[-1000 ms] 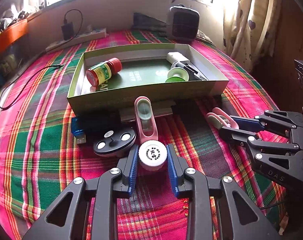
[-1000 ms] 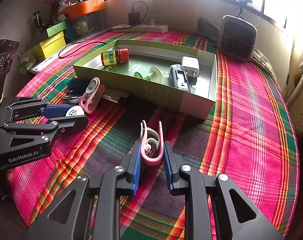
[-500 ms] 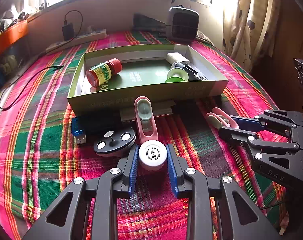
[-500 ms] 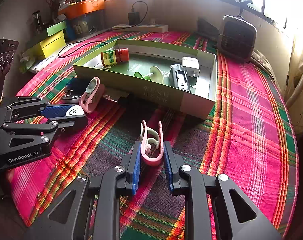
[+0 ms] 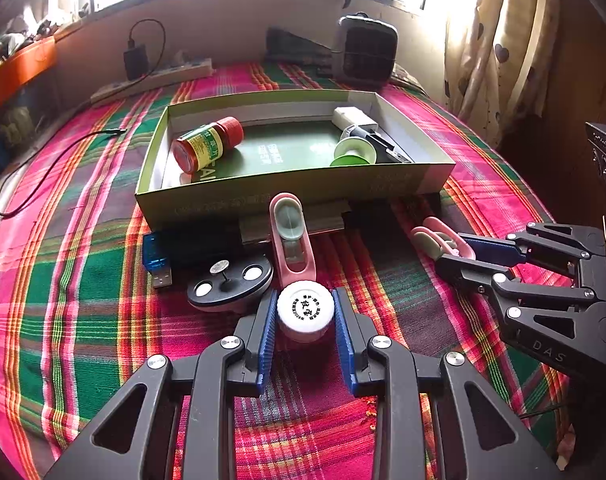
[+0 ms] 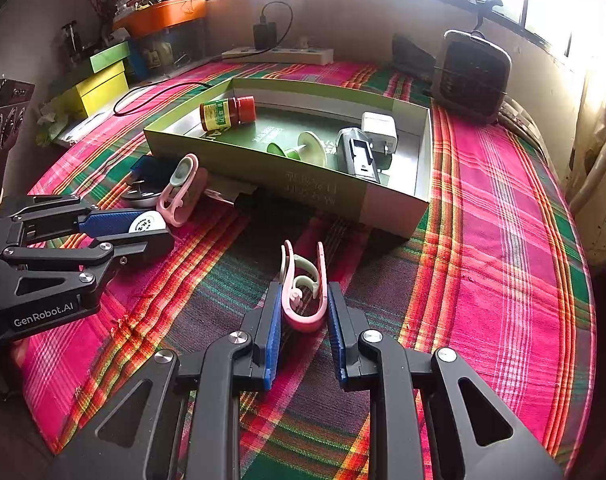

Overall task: Organize rigid objects
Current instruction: 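Lift the white jar and pink hook and carry both over the tray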

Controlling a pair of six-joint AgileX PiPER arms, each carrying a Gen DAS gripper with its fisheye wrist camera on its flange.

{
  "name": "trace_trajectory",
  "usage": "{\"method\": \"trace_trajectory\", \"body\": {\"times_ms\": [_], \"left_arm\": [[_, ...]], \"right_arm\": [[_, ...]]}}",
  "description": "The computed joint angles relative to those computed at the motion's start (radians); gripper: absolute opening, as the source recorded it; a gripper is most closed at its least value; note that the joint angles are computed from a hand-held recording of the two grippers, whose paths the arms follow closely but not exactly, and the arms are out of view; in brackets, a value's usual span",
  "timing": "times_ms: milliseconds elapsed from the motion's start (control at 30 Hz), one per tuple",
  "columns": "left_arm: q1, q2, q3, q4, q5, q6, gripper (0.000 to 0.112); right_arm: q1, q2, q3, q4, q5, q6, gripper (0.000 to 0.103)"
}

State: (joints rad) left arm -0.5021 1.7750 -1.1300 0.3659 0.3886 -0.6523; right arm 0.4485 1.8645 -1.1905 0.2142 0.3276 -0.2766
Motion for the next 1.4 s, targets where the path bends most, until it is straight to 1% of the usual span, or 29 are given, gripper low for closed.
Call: {"method": "trace_trajectory", "body": {"times_ms": [200,300,733,833,967,1067,1200,1400], "left_arm": [[-0.003,-0.010,0.001,-0.016,-0.004,0.017,0.026],[-0.005,-0.021,0.012,-0.001,-0.013,0.003,0.026],[0.017,-0.092,0.048,-0.002,-0.027,0.013,0.026],[0.029,-0.107,0.054,-0.041,-0.033,0.053,0.026],[0.037,-0.122,0.048,-0.043,-0.029,0.067,0.026],[0.050,-0.121,0.030,-0.091,-0.020,0.120,0.026],[0.059,-0.114,-0.001,-0.096,-0.004,0.145,0.026],[0.083,-0.084,-0.064,-0.151,0.014,0.222,0.026]], "right_arm": [[0.006,-0.009,0.008,-0.048,-0.005,0.064,0.022],[0.005,-0.019,0.016,-0.015,-0.008,0.038,0.022],[0.033,-0.059,0.012,-0.106,-0.004,0.155,0.022],[0.035,-0.067,0.009,-0.112,-0.003,0.166,0.022],[0.036,-0.069,-0.006,-0.125,0.003,0.184,0.022],[0.036,-0.068,-0.021,-0.124,0.010,0.187,0.022],[0.039,-0.059,-0.058,-0.156,0.032,0.214,0.022],[0.029,-0.026,-0.146,-0.157,0.077,0.215,0.022]]}}
